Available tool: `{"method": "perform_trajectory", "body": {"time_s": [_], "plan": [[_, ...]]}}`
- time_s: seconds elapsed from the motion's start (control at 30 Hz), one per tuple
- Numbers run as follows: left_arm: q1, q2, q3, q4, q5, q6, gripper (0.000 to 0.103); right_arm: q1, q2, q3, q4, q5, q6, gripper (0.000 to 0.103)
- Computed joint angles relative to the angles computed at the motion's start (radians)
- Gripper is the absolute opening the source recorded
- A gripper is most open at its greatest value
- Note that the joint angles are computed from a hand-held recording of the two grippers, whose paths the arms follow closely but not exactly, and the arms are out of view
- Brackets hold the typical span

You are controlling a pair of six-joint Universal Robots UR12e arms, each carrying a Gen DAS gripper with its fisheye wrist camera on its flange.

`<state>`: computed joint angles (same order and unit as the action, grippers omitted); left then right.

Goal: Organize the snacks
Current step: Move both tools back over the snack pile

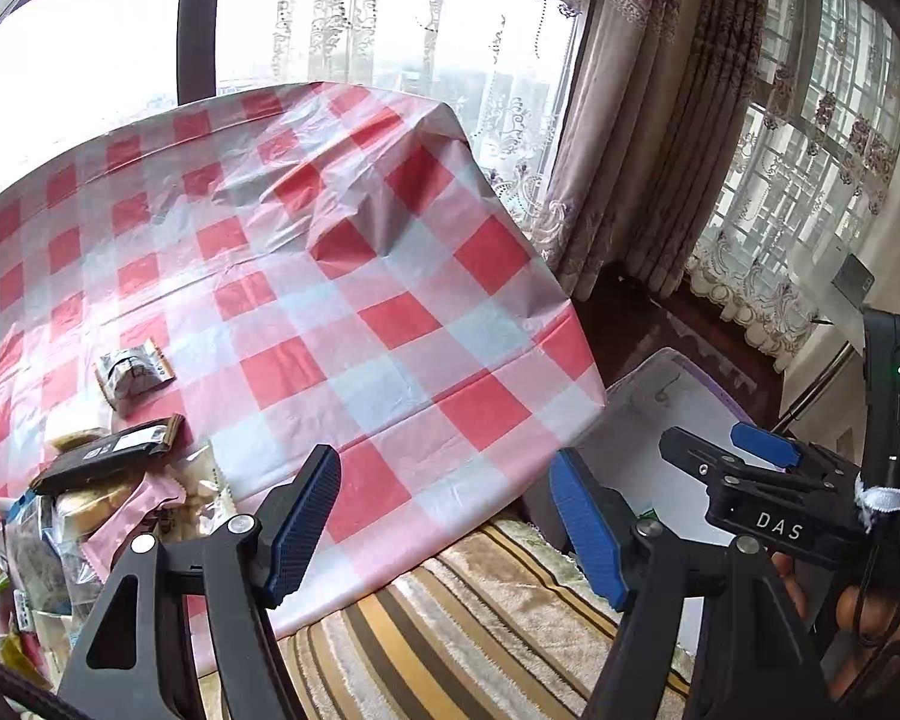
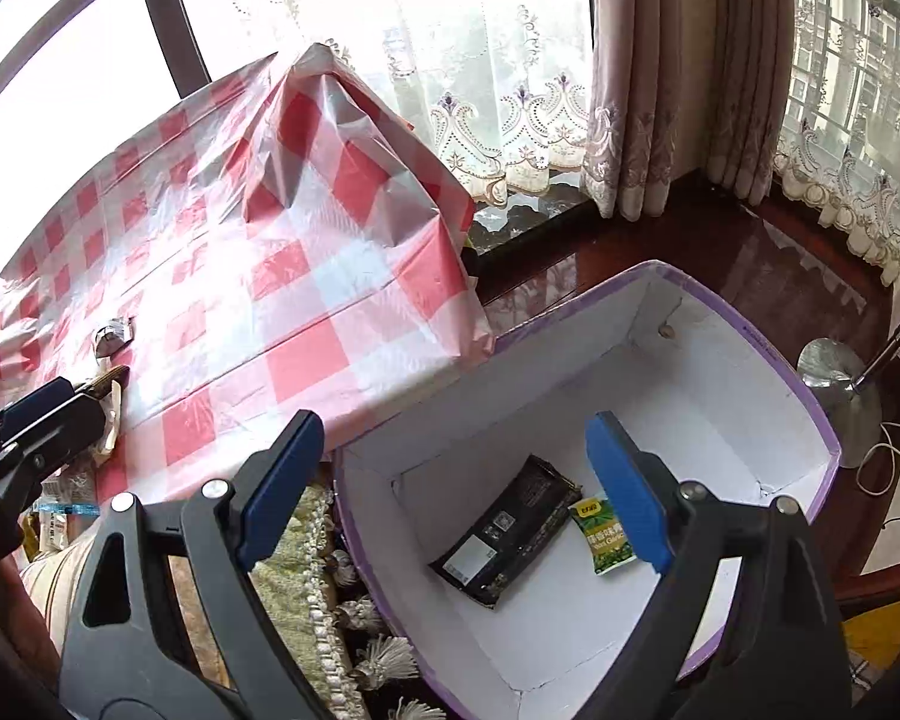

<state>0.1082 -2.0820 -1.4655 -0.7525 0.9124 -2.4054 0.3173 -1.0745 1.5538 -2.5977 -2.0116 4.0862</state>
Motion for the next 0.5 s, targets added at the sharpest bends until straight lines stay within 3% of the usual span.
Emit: {"method": "perform_trajectory", "body": {"time_s": [0.27,0.5], "plan": [[0.098,-0.005,0.015,0.03,0.007,-0.193,0.072,0.011,0.056,-0.091,-0.076,0.148,-0.064,0.09],[0.177,-0.038,0.056,0.01,0.147,-0.352,0.073,0.021,0.132,-0.207,-0.05,0.323,-0.089,0.09]]}}
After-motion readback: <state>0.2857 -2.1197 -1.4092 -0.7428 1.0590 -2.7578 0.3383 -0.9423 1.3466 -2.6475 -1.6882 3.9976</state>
